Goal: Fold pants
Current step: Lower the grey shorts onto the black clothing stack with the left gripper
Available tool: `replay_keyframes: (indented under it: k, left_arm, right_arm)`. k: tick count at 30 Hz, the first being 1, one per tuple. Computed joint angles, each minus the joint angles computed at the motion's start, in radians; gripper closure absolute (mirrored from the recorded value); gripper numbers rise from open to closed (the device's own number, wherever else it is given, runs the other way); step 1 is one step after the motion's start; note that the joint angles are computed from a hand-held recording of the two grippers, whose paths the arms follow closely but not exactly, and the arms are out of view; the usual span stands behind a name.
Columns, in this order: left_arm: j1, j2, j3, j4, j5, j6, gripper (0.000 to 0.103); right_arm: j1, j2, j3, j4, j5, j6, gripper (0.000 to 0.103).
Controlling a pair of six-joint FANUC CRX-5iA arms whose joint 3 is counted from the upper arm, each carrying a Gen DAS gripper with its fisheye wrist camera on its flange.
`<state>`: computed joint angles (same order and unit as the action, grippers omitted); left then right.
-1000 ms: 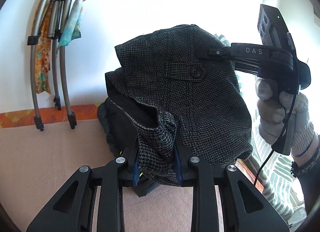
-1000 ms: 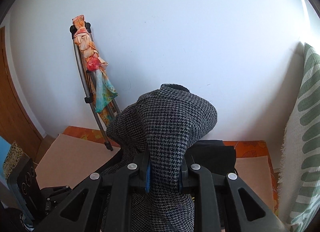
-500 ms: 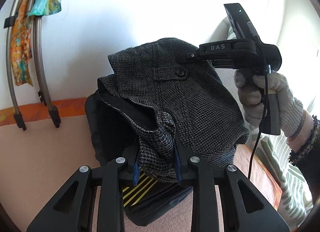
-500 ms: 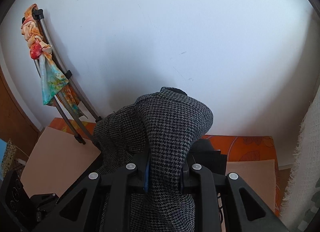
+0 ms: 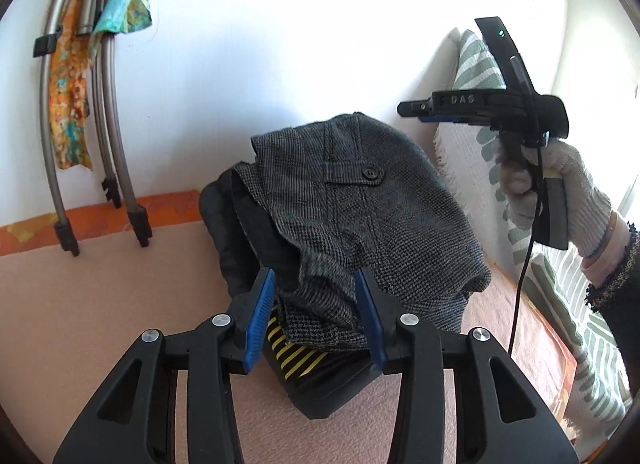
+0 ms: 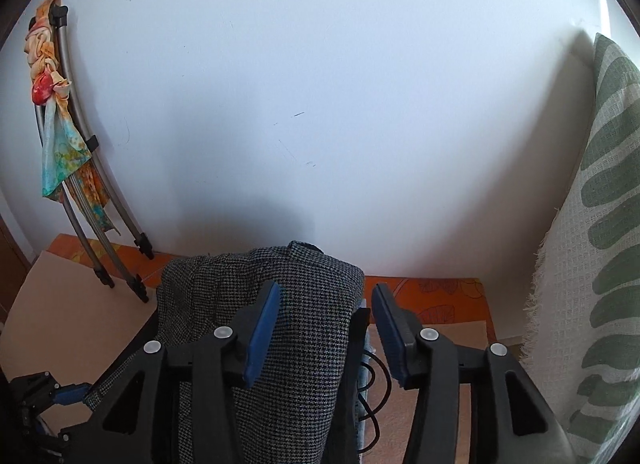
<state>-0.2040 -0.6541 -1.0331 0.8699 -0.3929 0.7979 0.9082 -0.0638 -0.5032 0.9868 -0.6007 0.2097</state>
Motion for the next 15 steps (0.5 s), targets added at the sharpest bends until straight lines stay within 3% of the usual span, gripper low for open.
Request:
replay_keyframes:
  k: [3, 8, 12, 15]
  left_arm:
    - [-0.035, 0.008, 0.018, 0.015, 0.059, -0.042, 0.063]
    - [-0.050, 0.166, 0.116, -0.008, 0.014, -0.040, 0.063]
    - [-0.051, 0.278, 0.174, -0.111, -0.015, 0.018, 0.063]
    - [-0.067, 0.315, 0.147, -0.049, 0.027, -0.041, 0.063]
  right_arm:
    - [0.009, 0.063, 0.048, -0.039, -0.012, 0.038, 0.066]
    - [-0.019, 0.145, 0.096, -0.116, 0.036, 0.080, 0.063]
    - [-0.048, 0.180, 0.110, -0.142, 0.080, 0.094, 0.062]
    - [-0.067, 0.206, 0.107, -0.124, 0.100, 0.078, 0.061]
